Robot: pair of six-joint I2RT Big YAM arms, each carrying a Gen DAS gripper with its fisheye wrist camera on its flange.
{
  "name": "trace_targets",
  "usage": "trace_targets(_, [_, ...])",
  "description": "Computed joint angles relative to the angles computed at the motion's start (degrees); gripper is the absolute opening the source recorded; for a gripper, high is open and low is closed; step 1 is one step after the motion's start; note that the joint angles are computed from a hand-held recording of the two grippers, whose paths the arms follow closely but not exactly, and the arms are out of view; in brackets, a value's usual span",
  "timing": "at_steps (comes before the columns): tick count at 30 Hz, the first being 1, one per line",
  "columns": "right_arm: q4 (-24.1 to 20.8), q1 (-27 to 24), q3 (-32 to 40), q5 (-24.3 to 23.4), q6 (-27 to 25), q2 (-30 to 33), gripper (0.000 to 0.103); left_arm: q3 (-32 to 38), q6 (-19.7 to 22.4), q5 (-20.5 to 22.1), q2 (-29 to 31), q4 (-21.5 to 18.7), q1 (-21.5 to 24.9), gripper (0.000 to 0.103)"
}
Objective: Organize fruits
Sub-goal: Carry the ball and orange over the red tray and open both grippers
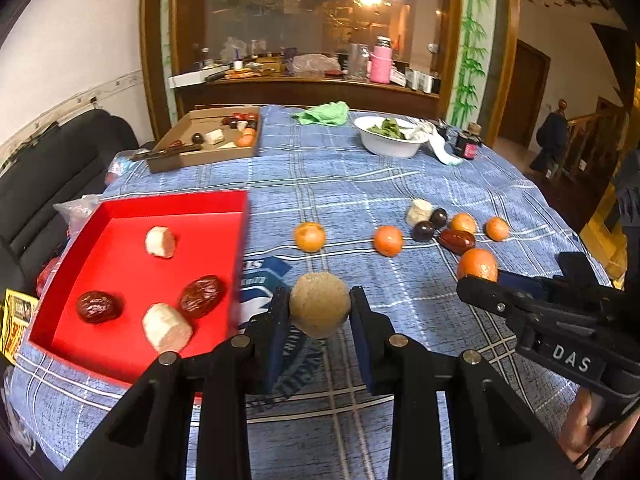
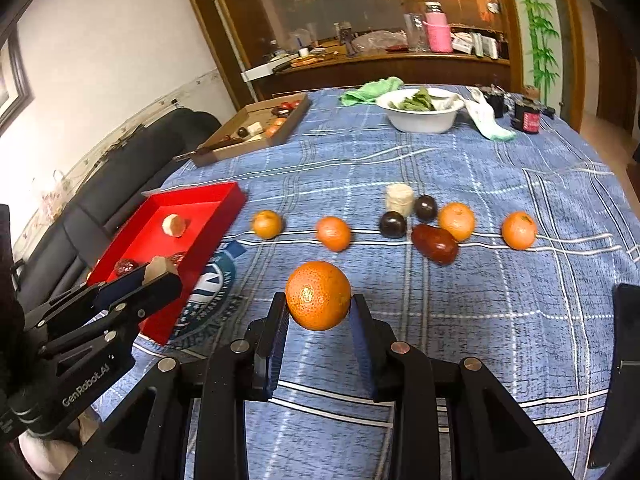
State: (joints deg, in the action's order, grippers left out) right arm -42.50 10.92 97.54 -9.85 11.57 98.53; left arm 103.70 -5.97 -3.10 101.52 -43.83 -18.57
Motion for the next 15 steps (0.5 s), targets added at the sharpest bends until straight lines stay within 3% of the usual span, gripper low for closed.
trace_targets(15, [-6.27, 7.13, 12.8, 1.2, -4.39, 8.02, 0.034, -2.56, -3.44, 1.7, -0.77, 1.72, 6.94, 0.029])
